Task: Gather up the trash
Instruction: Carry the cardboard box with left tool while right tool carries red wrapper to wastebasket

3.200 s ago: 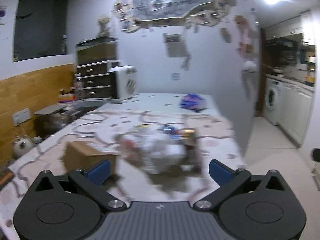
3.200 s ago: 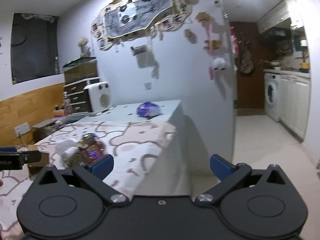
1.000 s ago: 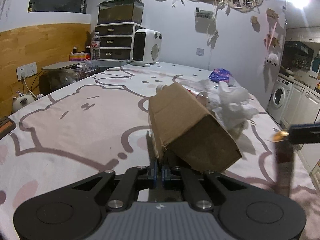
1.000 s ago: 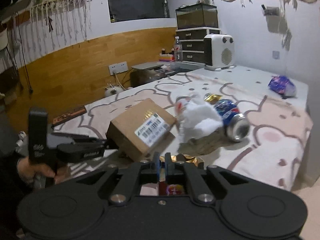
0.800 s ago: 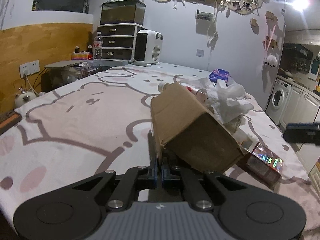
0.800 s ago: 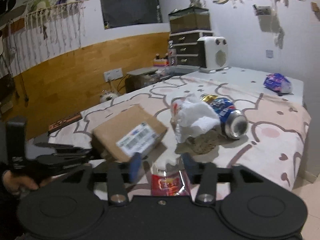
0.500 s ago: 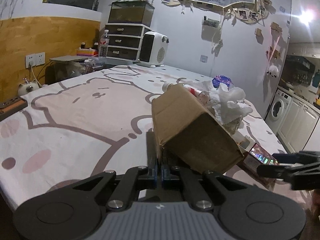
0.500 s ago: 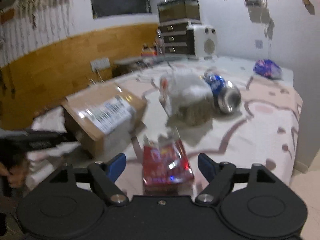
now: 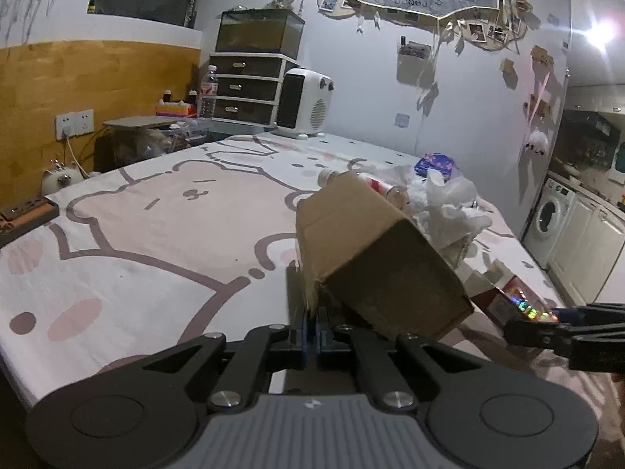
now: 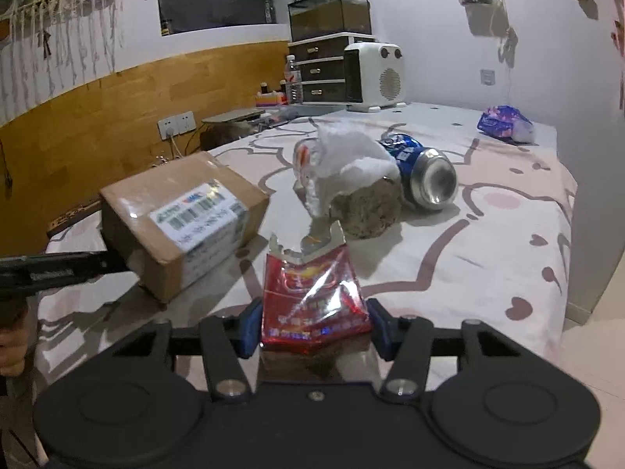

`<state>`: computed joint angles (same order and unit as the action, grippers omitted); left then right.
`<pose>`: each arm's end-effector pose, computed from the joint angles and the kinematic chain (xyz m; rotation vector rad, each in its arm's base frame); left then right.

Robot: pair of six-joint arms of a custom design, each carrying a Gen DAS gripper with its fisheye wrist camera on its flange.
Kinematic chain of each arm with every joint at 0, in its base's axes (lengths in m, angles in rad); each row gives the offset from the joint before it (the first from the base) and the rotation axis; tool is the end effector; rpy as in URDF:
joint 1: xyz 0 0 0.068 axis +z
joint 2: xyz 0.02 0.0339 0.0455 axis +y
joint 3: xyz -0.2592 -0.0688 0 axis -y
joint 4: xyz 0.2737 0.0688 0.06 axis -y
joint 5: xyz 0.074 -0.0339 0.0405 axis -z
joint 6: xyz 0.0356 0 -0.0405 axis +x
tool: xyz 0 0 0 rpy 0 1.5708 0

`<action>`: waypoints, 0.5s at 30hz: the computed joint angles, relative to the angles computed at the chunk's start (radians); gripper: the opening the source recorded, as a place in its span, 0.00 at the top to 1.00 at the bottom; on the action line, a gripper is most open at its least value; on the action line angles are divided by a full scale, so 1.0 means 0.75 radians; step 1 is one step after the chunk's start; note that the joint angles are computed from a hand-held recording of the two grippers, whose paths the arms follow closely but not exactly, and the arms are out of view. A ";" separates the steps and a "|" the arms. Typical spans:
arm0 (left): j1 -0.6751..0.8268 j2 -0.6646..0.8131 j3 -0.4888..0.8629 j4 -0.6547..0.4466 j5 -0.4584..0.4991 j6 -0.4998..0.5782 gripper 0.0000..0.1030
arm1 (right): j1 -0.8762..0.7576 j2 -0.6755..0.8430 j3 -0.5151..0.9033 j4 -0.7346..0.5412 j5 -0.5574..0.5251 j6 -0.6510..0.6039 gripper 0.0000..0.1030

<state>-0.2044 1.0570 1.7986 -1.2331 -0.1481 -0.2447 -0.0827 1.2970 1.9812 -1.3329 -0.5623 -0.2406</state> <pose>0.1481 -0.0253 0.5168 -0.1328 2.0545 -0.1256 0.2079 0.0018 0.5196 -0.4695 2.0856 0.4340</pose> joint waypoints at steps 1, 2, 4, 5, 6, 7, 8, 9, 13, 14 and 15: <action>-0.017 -0.023 -0.034 0.024 -0.028 0.010 0.93 | -0.001 -0.006 -0.004 -0.004 -0.005 -0.003 0.46; -0.030 -0.033 -0.053 0.038 -0.050 0.026 0.92 | 0.000 -0.010 -0.008 -0.011 -0.007 -0.006 0.46; -0.070 -0.061 -0.101 0.073 -0.117 0.063 0.91 | 0.000 -0.015 -0.014 -0.017 -0.011 -0.008 0.46; -0.089 -0.074 -0.123 0.093 -0.146 0.081 0.90 | -0.001 -0.016 -0.016 -0.019 -0.013 -0.006 0.46; -0.116 -0.085 -0.146 0.118 -0.187 0.109 0.88 | -0.003 -0.017 -0.018 -0.020 -0.014 -0.006 0.46; -0.149 -0.097 -0.169 0.142 -0.232 0.136 0.84 | -0.005 -0.017 -0.019 -0.018 -0.015 -0.004 0.46; -0.182 -0.110 -0.190 0.169 -0.274 0.162 0.80 | -0.007 -0.019 -0.023 -0.017 -0.018 -0.002 0.46; -0.212 -0.120 -0.209 0.194 -0.309 0.192 0.79 | -0.011 -0.020 -0.025 -0.015 -0.022 0.001 0.46; -0.276 -0.122 -0.231 0.245 -0.387 0.266 0.79 | -0.020 -0.020 -0.032 -0.005 -0.029 0.010 0.46; -0.263 -0.114 -0.222 0.243 -0.368 0.260 0.85 | -0.021 -0.019 -0.031 -0.004 -0.031 0.010 0.46; -0.245 -0.112 -0.218 0.250 -0.342 0.258 0.93 | -0.020 -0.020 -0.032 -0.002 -0.032 0.012 0.46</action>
<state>-0.3884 0.9733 1.6348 -1.0457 -0.4048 -0.0516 -0.0978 1.2820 1.9570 -1.3343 -0.5864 -0.2318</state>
